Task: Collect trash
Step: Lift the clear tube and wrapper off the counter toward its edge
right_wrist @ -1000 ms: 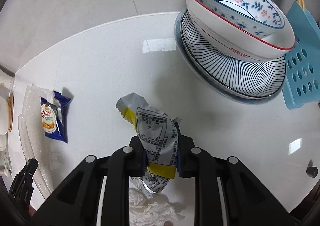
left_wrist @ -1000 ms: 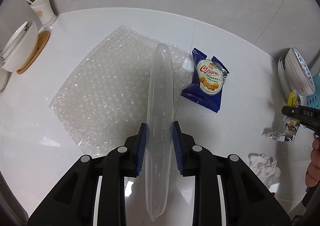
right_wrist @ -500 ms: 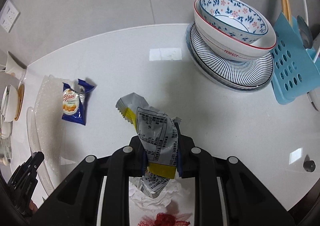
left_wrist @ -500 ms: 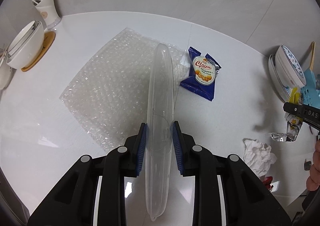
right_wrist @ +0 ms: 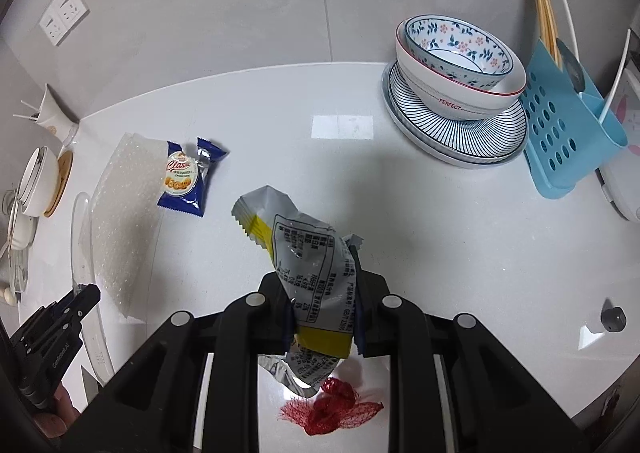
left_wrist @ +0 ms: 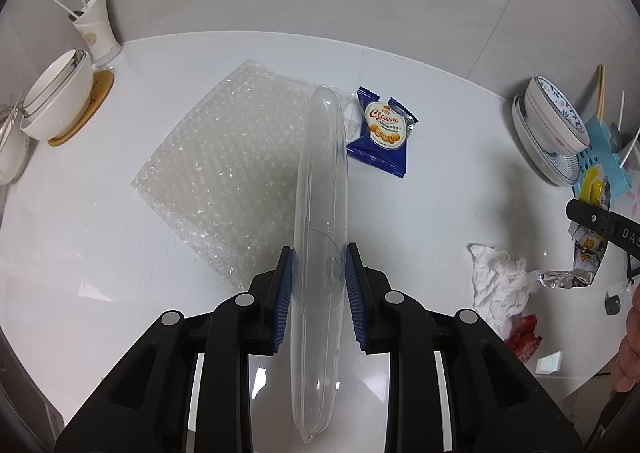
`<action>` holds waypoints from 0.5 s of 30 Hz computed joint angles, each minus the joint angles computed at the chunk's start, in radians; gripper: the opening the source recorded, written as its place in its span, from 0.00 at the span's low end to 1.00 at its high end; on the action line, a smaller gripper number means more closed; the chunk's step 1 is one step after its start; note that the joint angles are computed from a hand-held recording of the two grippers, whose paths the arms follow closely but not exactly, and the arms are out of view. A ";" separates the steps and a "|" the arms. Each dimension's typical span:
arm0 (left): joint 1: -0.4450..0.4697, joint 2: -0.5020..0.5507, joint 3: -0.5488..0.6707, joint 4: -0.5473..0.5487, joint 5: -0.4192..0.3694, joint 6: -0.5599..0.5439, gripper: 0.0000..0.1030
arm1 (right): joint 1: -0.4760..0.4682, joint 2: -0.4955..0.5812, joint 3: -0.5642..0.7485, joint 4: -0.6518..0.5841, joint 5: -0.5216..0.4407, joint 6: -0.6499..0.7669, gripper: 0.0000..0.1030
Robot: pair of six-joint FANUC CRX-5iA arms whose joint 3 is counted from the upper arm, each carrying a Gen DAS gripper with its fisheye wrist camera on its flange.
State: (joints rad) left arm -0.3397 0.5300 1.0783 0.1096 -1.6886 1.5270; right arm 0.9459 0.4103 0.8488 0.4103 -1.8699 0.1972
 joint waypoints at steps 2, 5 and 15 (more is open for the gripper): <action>0.001 -0.019 -0.028 0.003 0.006 -0.005 0.24 | 0.017 -0.005 -0.003 0.010 0.003 -0.009 0.19; 0.001 -0.054 -0.077 0.004 0.021 -0.018 0.24 | 0.036 -0.013 -0.016 0.024 0.018 -0.017 0.19; 0.004 -0.157 -0.214 0.025 0.069 -0.055 0.24 | 0.122 -0.035 -0.052 0.078 0.016 -0.069 0.19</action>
State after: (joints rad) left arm -0.3361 0.3734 0.8643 0.1343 -1.6199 1.4724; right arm 1.0677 0.3755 0.7964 0.4887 -1.8540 0.1280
